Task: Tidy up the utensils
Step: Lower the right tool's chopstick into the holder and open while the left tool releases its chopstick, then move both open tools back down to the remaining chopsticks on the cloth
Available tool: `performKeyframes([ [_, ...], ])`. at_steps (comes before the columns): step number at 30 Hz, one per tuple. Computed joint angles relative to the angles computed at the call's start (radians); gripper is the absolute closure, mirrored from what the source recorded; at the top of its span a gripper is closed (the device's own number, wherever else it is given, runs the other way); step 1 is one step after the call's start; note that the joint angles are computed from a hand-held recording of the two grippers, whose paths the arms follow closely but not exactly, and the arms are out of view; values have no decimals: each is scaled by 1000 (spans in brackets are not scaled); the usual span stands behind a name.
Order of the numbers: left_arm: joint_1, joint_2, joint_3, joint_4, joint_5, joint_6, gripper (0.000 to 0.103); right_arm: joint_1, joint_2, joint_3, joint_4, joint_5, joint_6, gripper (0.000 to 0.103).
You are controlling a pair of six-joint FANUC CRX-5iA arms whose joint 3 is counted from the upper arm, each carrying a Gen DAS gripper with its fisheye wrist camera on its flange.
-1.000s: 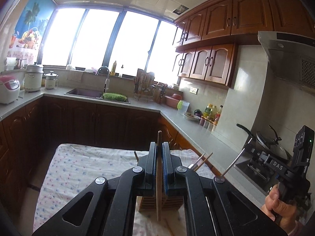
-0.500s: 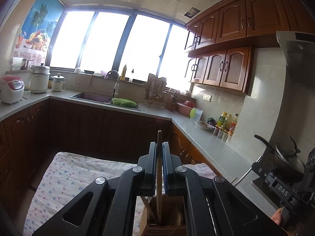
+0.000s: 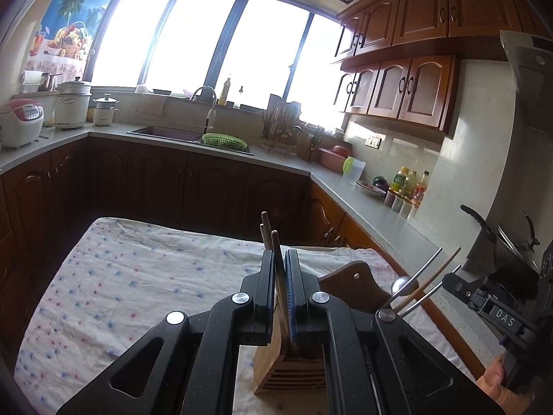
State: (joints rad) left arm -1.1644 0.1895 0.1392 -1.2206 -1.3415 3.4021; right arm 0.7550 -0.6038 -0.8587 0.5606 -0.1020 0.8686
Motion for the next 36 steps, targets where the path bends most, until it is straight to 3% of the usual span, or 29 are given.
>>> performKeyframes([
  [4,3,-12,-9,4,4,-11,98,-16,3,-28,102,25,-88,99],
  [12,3,-6,-1,13,-10,-16,97,1,6,-2,25,-4,-26,98],
  [15,5,-15,-1,26,1,-23,96,1,10,3,2,-2,-11,93],
  [18,-16,-28,-9,15,-13,4,71,4,-2,8,-40,-8,14,89],
  [21,-58,-30,-12,-13,-66,38,51,9,-27,23,-143,-19,95,66],
  [23,-89,-24,-9,-20,-113,61,35,12,-56,22,-204,-17,145,41],
  [24,-107,-21,-11,-25,-134,78,25,15,-72,25,-255,-22,189,35],
  [26,-141,-10,-9,-27,-184,108,16,17,-109,21,-317,-34,240,21],
  [28,-176,3,-8,-22,-220,141,12,17,-147,39,-459,-80,365,15],
  [29,-191,7,-10,-18,-232,158,11,16,-170,30,-474,-90,373,13],
  [36,-282,28,6,43,-289,245,7,40,-362,-83,-402,-199,276,10],
])
